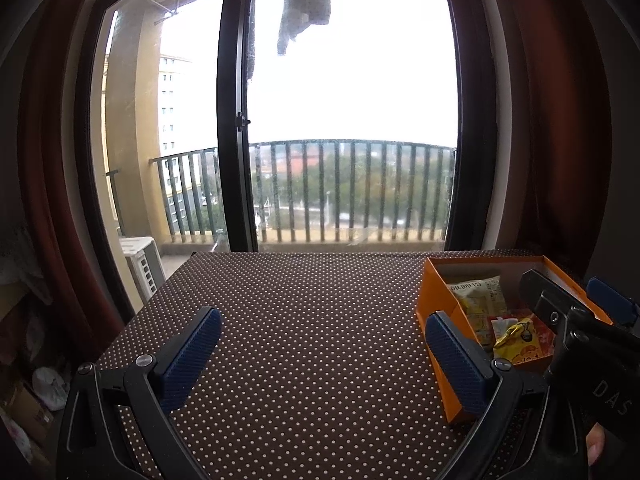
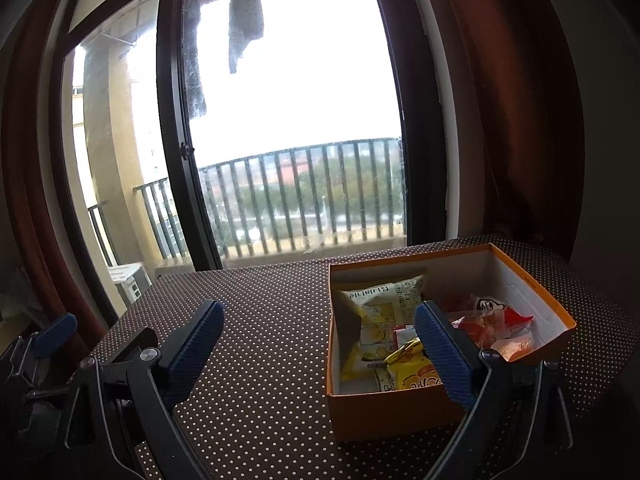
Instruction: Organize snacks
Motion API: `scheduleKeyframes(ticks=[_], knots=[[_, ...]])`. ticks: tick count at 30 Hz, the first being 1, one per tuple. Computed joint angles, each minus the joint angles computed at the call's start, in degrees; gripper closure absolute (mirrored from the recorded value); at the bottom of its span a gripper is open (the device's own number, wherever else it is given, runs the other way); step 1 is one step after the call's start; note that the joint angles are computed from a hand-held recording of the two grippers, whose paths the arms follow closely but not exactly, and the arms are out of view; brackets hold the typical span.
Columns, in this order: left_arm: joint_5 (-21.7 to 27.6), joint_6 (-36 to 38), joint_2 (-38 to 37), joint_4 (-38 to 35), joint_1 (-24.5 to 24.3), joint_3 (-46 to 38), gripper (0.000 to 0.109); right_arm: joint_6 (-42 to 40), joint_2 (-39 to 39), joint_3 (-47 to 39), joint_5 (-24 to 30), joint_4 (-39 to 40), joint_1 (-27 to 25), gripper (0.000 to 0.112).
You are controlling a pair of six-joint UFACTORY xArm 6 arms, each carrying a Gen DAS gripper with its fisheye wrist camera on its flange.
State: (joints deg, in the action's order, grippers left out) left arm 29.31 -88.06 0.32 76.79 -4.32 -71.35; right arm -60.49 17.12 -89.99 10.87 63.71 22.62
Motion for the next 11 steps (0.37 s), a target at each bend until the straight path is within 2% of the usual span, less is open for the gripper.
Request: scheduleKeyframes(ticks=[6,11], knots=[[0.30,0.28,0.33,0.03,-0.15,-0.46,0.006,-2.13,-0.11,-0.26,0.77,2.16,-0.14,0.015],[0.04,-0.14,0.19,0.93,-0.12,-0.15,0.006,-0.58,0.40,-0.80,1.42,0.23,-0.23,0.015]])
